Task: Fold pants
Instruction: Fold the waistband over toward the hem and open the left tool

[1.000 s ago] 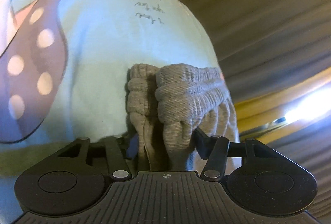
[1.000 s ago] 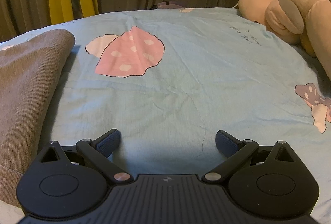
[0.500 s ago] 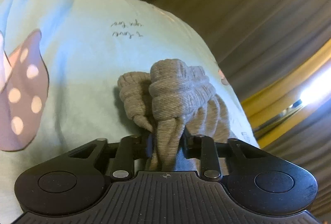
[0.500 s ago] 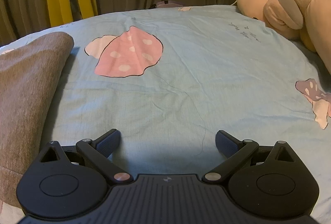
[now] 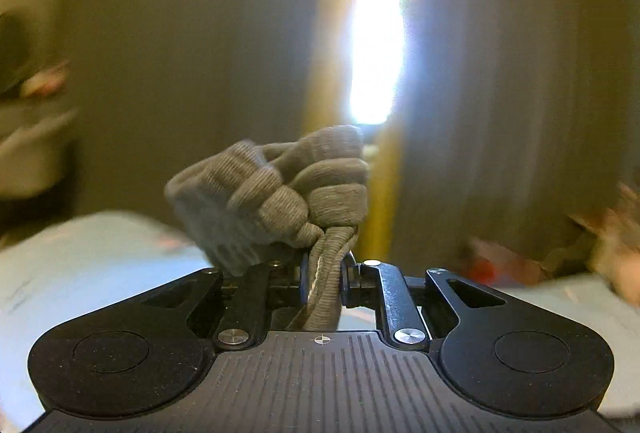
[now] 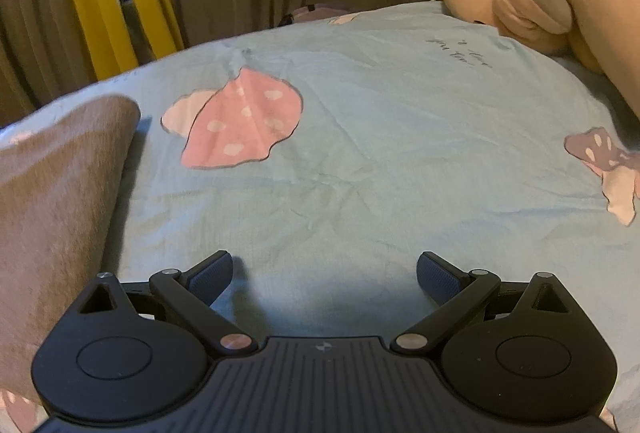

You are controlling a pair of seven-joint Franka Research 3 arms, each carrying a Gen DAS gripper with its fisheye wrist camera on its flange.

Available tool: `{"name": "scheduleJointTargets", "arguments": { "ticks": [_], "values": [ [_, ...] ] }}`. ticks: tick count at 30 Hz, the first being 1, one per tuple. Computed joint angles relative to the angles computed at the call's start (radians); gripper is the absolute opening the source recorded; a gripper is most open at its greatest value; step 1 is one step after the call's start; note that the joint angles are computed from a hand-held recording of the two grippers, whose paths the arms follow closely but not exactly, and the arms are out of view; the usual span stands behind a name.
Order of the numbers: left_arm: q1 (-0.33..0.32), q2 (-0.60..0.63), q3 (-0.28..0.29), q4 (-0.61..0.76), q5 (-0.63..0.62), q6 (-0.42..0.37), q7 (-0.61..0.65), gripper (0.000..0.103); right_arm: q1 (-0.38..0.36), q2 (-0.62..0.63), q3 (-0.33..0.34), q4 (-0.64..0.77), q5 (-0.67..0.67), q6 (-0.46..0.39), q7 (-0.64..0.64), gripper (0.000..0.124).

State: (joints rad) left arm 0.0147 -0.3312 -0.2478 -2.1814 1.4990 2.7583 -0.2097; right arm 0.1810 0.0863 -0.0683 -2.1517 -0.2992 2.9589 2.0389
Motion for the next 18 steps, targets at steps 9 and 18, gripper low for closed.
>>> {"name": "scheduleJointTargets", "arguments": {
  "ticks": [9,18],
  "values": [
    [-0.215,0.301,-0.022,0.079,-0.596,-0.032,0.659,0.037,-0.032,-0.038,0.030,-0.049,0.183,0.050,-0.095,0.099],
    [-0.113,-0.002,-0.013,-0.183,-0.578,-0.049,0.300,0.083,-0.024,-0.063,0.105,-0.062,0.571,0.092,-0.486,0.099]
  ]
}}
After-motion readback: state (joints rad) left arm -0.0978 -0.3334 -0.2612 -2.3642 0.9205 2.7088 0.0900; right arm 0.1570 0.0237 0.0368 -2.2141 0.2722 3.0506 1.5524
